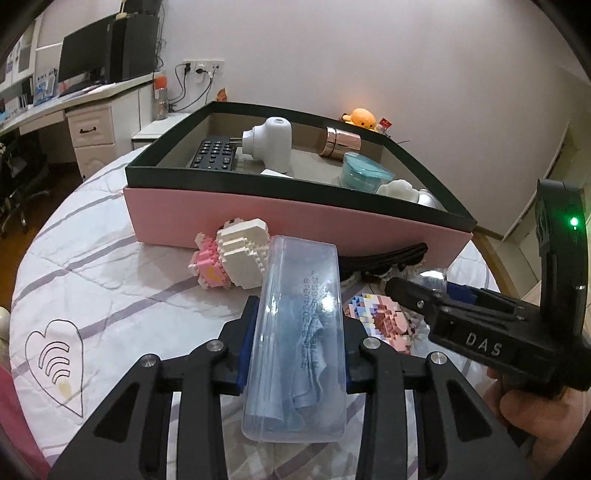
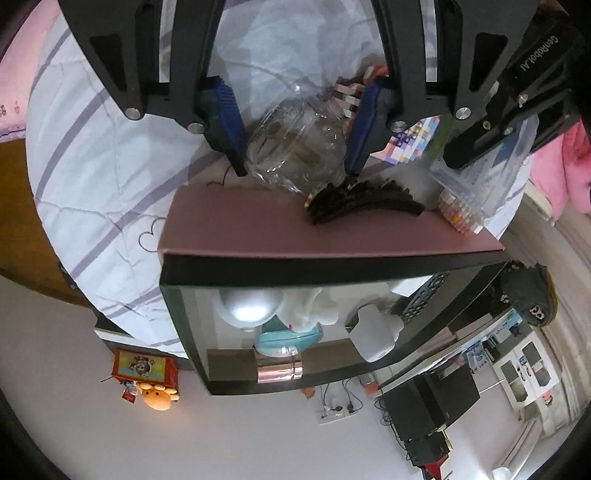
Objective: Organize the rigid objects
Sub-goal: 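Grasp the clear glass jar with the right tool while the left tool grasps the clear pencil case, then lower the glass jar into the tray box with the right tool while the left tool lowers the pencil case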
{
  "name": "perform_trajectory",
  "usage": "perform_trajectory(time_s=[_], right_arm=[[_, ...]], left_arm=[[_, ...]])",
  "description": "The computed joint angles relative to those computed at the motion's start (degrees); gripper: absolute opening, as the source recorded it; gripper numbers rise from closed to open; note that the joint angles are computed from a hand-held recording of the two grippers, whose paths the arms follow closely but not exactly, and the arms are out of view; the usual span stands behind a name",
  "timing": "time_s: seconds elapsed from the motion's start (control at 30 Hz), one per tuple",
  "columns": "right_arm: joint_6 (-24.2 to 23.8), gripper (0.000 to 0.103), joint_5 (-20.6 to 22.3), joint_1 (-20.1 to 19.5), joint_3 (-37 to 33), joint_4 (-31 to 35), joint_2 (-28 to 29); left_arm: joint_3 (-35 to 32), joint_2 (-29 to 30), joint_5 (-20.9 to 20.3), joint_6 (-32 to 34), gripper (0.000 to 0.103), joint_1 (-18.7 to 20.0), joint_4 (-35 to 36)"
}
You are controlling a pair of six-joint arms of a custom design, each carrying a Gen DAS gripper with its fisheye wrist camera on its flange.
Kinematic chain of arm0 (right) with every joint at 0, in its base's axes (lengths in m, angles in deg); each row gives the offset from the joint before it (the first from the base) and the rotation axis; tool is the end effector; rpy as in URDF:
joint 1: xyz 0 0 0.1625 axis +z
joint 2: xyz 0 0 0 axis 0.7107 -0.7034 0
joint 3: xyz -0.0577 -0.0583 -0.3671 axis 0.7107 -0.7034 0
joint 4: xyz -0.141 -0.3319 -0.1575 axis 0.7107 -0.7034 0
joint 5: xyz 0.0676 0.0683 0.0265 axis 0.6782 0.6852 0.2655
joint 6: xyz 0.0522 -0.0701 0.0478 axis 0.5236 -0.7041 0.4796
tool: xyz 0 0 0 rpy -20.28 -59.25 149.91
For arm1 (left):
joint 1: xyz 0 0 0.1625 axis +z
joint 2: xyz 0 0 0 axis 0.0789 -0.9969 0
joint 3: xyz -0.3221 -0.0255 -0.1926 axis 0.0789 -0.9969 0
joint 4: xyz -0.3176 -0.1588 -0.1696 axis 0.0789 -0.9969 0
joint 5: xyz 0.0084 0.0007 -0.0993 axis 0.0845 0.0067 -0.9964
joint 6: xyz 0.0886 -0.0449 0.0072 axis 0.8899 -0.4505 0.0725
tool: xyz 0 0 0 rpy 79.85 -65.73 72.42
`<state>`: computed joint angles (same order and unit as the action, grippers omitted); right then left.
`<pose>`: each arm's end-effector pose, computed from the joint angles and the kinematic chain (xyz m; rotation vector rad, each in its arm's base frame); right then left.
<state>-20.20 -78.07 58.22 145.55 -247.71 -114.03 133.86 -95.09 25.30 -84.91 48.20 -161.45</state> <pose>0.2475 -0.5906 0.0242 0.8610 -2.6214 0.4552 -0.0866 -0.4711 0.1611 0.0143 2.2917 -1.0893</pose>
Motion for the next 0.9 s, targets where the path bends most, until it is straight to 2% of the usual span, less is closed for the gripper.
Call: perform_trajectory(time_s=[0.1,0.5,0.9], right_arm=[[1.52,0.053,2.02,-0.86,1.48,-0.54,-1.25],[1.97,0.053,2.17,-1.01,8.37,-3.33,-6.79],[1.38,0.053,6.02,1.32,12.87,-5.44,-13.32]], left_arm=[[0.73,-0.7,0.77,-0.24,0.035,-0.66,0.29],[4.38,-5.22,3.02,-3.54,0.034,-4.0,3.55],[5.96,-11.52,6.59,-8.29,0.034,-8.76,11.51]])
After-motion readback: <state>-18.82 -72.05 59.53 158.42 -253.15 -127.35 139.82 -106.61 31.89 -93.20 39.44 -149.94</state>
